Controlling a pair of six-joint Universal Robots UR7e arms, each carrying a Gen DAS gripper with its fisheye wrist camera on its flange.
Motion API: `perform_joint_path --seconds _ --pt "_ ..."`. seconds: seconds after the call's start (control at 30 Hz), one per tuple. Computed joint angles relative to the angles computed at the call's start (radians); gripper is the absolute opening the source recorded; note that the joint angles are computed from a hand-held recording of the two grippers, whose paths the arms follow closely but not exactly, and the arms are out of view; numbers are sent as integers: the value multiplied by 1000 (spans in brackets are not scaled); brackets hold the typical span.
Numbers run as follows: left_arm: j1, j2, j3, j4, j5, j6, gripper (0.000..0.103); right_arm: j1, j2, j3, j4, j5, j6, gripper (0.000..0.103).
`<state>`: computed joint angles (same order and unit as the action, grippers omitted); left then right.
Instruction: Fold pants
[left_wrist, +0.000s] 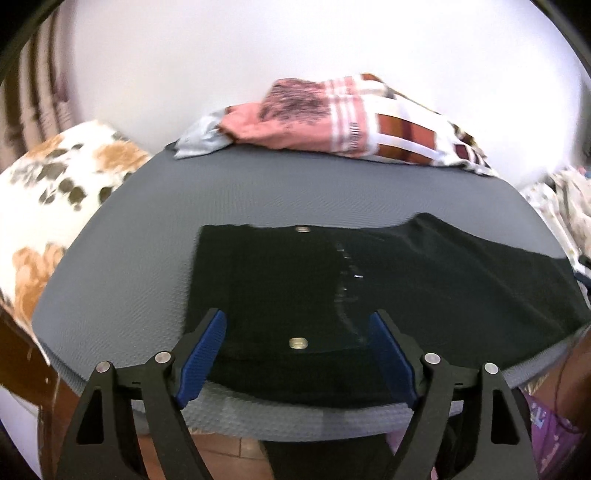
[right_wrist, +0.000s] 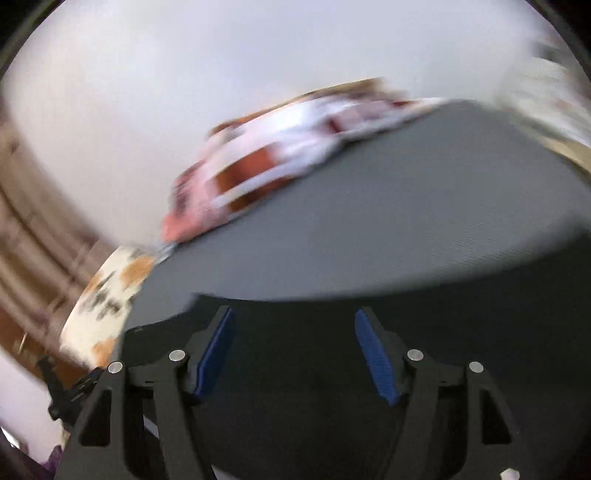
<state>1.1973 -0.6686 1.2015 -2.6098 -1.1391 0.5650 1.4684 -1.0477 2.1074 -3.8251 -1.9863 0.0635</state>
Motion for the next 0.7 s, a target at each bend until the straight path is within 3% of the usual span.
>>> perform_joint_path --seconds 0.07,0.17,0.3,0.37,0.43,0.57,0.7 --pt "-7 -3 11 19 -16 -5 81 -55 -86 165 -140 -45 91 66" --pt "-15 -8 22 46 -36 -23 81 -134 -160 335 -312 -67 161 66" --pt "-27 -14 44 54 -47 -27 81 -297 -183 492 -528 137 257 66" --pt "-31 -19 61 43 -50 -17 82 -369 -168 514 -571 260 288 66" --pt "-32 -18 66 45 -42 -14 82 -412 -130 528 -644 337 304 62" --pt "-29 -22 74 56 -46 -23 82 -464 -78 537 -716 486 360 63" --pt "-27 -22 73 78 -50 -34 82 -434 -37 511 -721 506 370 64"
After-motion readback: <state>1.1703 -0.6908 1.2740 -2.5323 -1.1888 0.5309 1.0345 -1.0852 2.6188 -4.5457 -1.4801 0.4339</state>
